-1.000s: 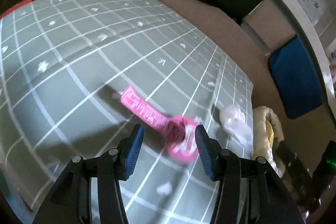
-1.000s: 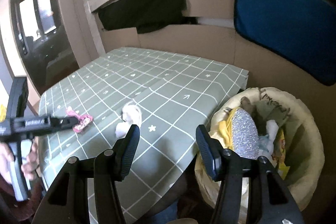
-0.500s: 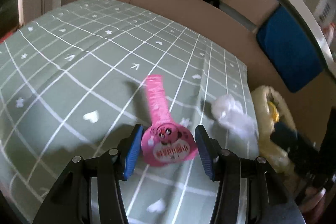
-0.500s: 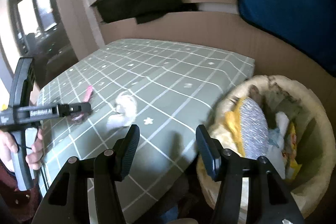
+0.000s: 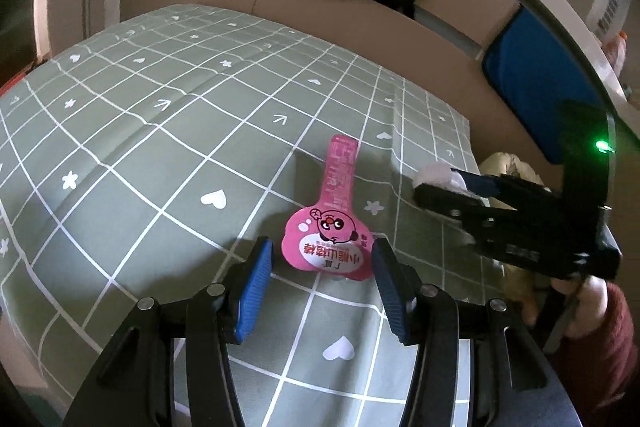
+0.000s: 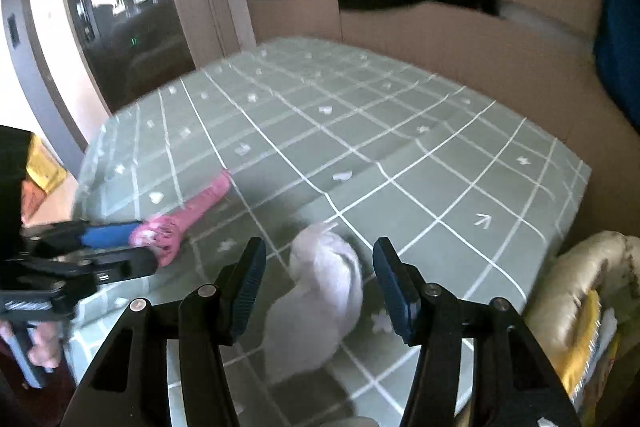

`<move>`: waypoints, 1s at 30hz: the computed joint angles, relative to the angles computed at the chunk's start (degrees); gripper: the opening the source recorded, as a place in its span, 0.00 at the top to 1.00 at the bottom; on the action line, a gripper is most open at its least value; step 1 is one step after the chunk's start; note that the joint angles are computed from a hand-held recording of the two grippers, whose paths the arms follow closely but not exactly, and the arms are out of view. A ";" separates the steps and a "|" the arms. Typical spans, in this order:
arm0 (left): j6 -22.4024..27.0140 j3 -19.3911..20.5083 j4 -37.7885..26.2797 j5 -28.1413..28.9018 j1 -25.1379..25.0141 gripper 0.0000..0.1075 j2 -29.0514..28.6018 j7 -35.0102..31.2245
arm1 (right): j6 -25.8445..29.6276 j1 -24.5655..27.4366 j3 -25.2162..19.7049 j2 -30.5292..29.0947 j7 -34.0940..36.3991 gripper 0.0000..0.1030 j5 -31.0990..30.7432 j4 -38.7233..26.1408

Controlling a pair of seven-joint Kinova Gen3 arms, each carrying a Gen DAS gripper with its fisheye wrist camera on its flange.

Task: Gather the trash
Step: 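Grasp the pink toy with the left gripper while the right gripper grasps the white tissue, then carry the pink toy and white tissue over the bin with both grippers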

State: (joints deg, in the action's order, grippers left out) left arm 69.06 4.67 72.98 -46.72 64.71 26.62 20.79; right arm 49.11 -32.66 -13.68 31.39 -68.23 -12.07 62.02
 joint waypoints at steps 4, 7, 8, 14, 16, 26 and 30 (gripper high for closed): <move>1.79 0.35 -1.84 0.14 0.06 0.52 1.15 -4.26 | -0.75 -1.27 1.00 -0.63 -0.86 0.68 2.35 1.81; 3.01 0.11 -3.48 0.69 0.13 0.52 2.06 -6.90 | -3.16 -0.33 0.58 -2.93 -0.66 0.73 2.03 5.60; 3.35 -0.03 -4.09 0.93 0.08 0.52 2.38 -7.76 | -3.96 -0.03 0.50 -3.54 -0.73 0.74 1.89 6.60; 5.22 -1.02 -8.30 3.22 -0.71 0.52 4.46 -13.58 | -6.76 3.68 -0.43 -7.27 -2.03 0.74 -1.77 12.07; 4.45 -1.60 -8.28 4.26 -1.19 0.52 4.24 -13.41 | -7.89 4.89 -0.88 -8.41 -1.92 0.74 -3.08 13.88; 5.91 -2.85 -8.57 2.65 -0.11 0.81 3.84 -7.58 | -10.96 6.91 -1.52 -10.78 -1.31 0.74 -5.77 18.33; 9.23 -3.05 -11.54 1.74 0.87 0.82 5.35 -10.64 | -11.62 7.84 -2.01 -11.63 -0.54 0.74 -7.15 19.39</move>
State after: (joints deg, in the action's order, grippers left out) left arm 78.29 1.61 61.44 -44.98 65.58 31.97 10.15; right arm 37.49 -24.82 -15.69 19.76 -68.77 -19.22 81.41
